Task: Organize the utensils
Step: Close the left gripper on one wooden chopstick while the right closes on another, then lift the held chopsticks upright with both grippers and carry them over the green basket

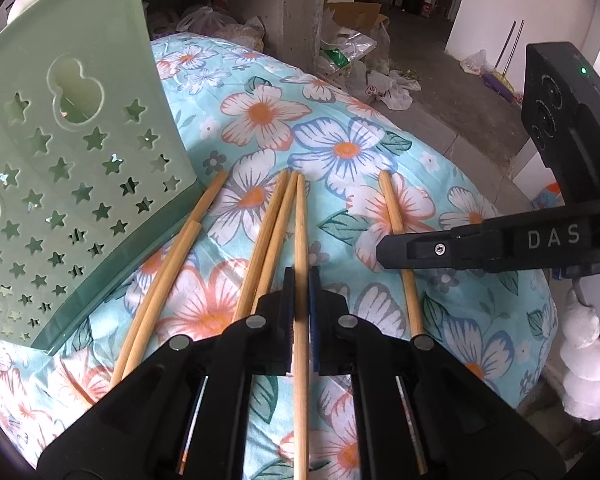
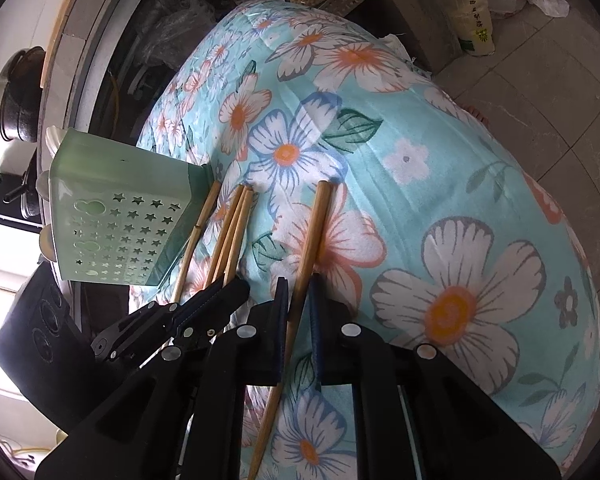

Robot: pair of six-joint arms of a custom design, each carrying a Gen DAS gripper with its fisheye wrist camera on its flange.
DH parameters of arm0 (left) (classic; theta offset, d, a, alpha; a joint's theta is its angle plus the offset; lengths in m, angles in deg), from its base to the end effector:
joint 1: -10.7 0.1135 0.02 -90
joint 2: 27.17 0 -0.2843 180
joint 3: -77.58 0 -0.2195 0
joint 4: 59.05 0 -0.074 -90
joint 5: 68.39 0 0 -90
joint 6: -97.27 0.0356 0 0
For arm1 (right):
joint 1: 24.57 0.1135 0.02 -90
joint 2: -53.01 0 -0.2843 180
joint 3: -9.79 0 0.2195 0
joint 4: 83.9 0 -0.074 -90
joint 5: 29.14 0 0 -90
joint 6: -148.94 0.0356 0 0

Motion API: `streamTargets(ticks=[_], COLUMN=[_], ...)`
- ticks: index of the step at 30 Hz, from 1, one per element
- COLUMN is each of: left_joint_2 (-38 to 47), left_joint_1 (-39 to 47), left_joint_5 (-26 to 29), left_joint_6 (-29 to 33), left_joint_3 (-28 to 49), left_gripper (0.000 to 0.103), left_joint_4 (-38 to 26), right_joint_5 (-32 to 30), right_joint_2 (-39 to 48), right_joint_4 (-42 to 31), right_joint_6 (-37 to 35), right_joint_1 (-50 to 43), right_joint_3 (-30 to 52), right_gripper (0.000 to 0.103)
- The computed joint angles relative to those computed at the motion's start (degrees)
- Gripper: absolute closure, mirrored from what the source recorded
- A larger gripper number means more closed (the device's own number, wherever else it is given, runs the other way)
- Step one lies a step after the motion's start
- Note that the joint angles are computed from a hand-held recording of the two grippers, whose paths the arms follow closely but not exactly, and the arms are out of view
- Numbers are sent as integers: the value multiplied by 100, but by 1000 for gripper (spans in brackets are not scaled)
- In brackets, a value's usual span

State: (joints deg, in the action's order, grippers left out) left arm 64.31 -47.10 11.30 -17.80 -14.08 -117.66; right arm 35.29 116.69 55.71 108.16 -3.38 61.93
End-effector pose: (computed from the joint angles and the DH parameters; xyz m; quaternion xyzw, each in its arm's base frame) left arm 0.1643 -0.2489 0.2896 0.2511 0.9329 -0.0955 0.2399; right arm 0.1571 0.0774 0.2409 0.1532 0.9119 0.3543 0.1393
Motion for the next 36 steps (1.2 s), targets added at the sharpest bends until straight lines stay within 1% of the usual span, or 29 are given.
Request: streamTargets(ticks=[5, 8, 11, 15, 20, 22, 25, 28, 30, 33, 36], left_joint_2=[-498, -974, -1557, -2131, -2620, -2682, -2695, -2584, -2564, -2636, -2772], left_joint_1=[148, 270, 591, 1147, 2023, 2335, 2838, 2923, 3150, 3384, 3915], left_joint_5=[285, 423, 662, 842, 1113, 1162, 1535, 1430, 1636, 1760, 2172], left_joint_6=[-159, -229, -324, -300, -190, -99, -19, 98, 176, 293, 362], left_joint_3=[-55, -49, -11, 348, 991, 1337, 1810, 2407, 2675, 2905, 3075], left_gripper=[97, 97, 97, 97, 97, 97, 97, 97, 97, 97, 97], left_joint_4=[-8, 4, -12, -126, -129, -265, -411, -729, -851, -970, -1018], right_joint_5=[-71, -40, 74, 298, 287, 279, 261, 279, 308, 344, 381], right_joint_2=[-53, -132, -236, -296, -304, -318, -318, -315, -322, -315, -297], right_joint_4=[36, -1, -86, -206, -175, -178, -167, -190, -229, -291, -307], right_joint_6=[-141, -221, -321, -439, -468, -459, -458, -466, -475, -505, -489], right_joint_1=[-61, -45, 39, 199, 225, 221, 180, 161, 166, 165, 192], right_joint_3=[-37, 10, 149, 356, 377, 372, 350, 364, 389, 435, 452], right_gripper=[93, 93, 93, 93, 93, 93, 93, 93, 93, 93, 93])
